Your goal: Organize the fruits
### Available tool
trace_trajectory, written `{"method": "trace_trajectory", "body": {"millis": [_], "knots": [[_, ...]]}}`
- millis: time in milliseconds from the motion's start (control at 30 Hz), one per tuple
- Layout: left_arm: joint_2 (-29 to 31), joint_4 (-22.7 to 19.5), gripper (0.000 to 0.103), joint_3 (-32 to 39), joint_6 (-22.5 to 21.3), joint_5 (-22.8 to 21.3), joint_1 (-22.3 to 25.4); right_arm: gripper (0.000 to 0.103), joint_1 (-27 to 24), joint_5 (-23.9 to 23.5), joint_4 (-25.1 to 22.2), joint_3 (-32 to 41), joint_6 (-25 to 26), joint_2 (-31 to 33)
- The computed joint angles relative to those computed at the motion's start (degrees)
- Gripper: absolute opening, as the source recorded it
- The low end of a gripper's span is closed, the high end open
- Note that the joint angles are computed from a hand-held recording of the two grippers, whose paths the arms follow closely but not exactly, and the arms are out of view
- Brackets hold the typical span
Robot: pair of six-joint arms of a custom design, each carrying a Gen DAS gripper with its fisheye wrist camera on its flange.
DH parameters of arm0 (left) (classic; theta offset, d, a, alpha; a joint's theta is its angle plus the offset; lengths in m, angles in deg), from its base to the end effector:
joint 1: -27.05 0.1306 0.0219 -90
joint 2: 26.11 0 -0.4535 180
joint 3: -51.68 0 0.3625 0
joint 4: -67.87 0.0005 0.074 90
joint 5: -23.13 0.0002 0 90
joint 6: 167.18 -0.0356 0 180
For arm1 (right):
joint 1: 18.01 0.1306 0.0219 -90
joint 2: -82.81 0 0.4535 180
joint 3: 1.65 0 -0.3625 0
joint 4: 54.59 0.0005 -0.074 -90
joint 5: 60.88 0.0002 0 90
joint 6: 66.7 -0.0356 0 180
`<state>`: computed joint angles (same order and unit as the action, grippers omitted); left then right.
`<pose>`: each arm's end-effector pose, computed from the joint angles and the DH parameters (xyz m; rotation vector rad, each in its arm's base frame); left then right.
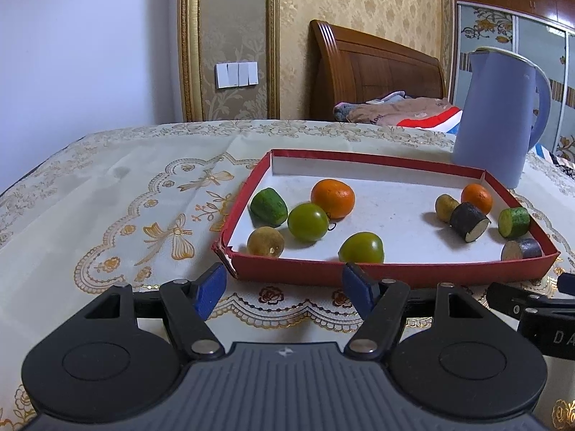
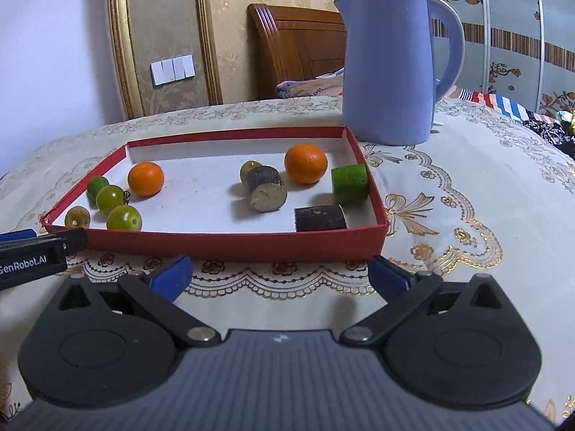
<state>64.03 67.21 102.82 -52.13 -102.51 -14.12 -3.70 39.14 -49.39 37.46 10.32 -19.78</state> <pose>0.3023 -0.2374 0.2901 -0.0196 2.1161 0.0263 0.2912 0.0674 0.2888 0.0767 2.1386 0.0911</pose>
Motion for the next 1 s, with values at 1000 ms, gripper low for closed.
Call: {"method": "trace_trajectory", "body": {"millis": [1000], "knots": [[0.0,0.8,0.082,-0.3,-1.7,1.3,0.2,0.103,-0.2,-0.2,-0.9,0.3,0.0,0.1]]}}
